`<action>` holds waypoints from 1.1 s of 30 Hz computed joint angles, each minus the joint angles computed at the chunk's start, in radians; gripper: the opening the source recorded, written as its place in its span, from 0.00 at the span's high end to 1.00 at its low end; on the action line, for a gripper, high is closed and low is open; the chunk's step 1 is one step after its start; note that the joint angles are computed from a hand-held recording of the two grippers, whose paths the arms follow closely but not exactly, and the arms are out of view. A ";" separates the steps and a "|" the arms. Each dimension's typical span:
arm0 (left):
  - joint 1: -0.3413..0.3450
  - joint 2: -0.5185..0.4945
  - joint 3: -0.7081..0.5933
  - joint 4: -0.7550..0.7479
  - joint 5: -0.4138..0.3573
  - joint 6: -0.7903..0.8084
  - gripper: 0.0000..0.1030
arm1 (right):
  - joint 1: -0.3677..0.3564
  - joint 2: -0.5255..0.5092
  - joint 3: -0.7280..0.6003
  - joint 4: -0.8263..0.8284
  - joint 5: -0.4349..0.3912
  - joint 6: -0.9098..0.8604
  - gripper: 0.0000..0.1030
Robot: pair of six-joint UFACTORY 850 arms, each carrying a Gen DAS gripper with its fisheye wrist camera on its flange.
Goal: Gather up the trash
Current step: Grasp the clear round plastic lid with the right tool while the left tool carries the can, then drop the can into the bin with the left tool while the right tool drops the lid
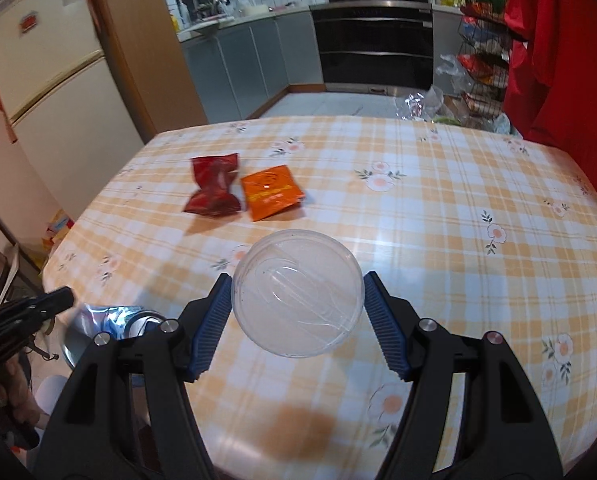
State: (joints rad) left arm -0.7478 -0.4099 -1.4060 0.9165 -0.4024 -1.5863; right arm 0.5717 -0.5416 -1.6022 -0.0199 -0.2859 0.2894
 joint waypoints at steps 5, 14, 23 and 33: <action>0.021 -0.011 0.046 -0.085 0.072 0.071 0.97 | 0.029 0.058 0.073 -0.069 0.023 0.082 0.35; 0.037 0.095 0.187 0.103 0.082 -0.163 0.97 | 0.060 0.133 0.166 -0.069 0.049 0.108 0.35; -0.007 0.204 0.272 0.255 0.011 -0.320 0.80 | 0.100 0.189 0.244 0.038 0.079 0.038 0.35; -0.053 0.277 0.342 0.312 -0.060 -0.382 0.64 | 0.159 0.224 0.323 0.184 0.041 -0.089 0.35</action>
